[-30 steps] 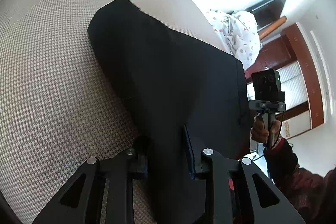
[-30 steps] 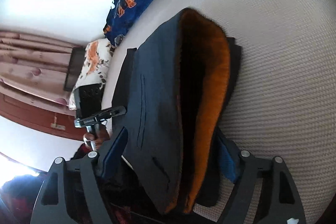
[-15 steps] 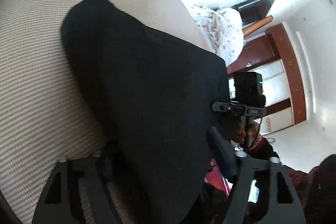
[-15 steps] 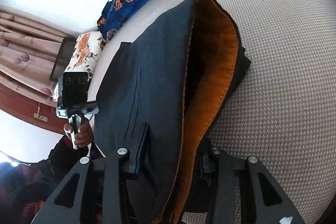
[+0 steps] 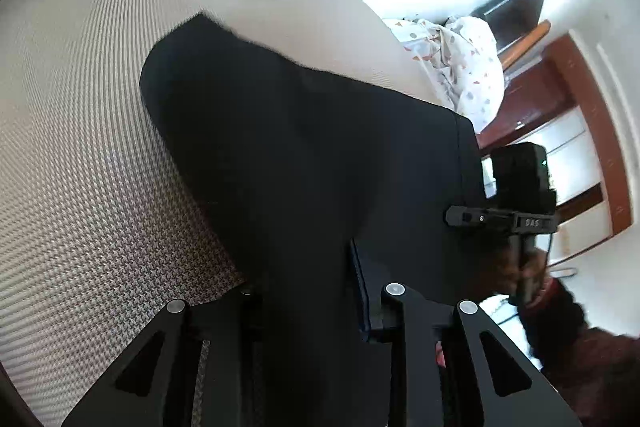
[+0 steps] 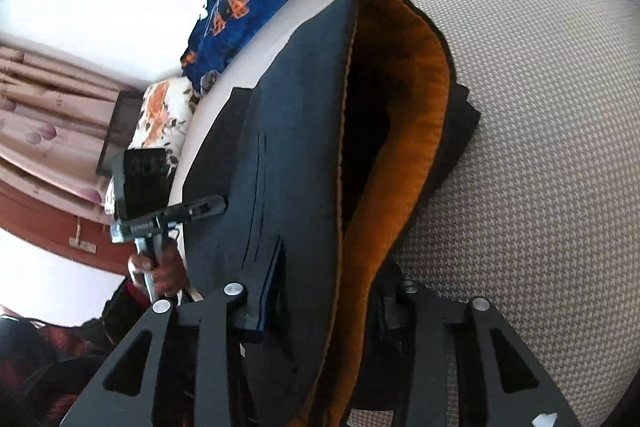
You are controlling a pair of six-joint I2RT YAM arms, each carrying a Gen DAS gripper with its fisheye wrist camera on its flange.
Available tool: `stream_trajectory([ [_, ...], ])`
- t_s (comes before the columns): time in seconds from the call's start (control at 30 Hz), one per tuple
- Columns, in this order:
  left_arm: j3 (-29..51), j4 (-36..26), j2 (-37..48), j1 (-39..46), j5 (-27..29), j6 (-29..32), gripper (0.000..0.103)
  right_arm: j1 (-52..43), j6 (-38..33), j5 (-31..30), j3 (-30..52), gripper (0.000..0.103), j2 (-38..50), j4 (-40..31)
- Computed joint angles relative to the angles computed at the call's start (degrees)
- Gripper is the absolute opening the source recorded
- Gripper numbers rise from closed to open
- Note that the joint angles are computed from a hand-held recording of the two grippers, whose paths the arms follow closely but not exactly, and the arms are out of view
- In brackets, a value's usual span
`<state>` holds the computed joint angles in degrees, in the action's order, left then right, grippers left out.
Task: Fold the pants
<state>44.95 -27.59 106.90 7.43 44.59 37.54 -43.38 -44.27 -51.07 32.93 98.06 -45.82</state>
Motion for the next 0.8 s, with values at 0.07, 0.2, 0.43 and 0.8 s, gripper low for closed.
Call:
stream_trajectory([
  [0.07,-1.3,0.5,-1.7,0.9,1.0,-0.2,0.023,0.0,1.2,-1.9,-1.0,0.03,-1.5,-0.1],
  [0.2,-1.8,-1.7,-3.4,4.3,0.5,2.3,0.023,2.3,4.1,-3.9,-4.4,0.027,-5.5,1.8],
  [0.43,-2.7,-5.9,-7.8,11.8,0.1,7.6,0.022,12.3,18.9,-9.0,-10.2,0.026,-10.3,14.3],
  [0.8,-3.6,-4.5,-10.0,17.9,-0.8,9.0,0.02,28.3,45.7,-6.0,-18.6,0.026,-19.2,37.4],
])
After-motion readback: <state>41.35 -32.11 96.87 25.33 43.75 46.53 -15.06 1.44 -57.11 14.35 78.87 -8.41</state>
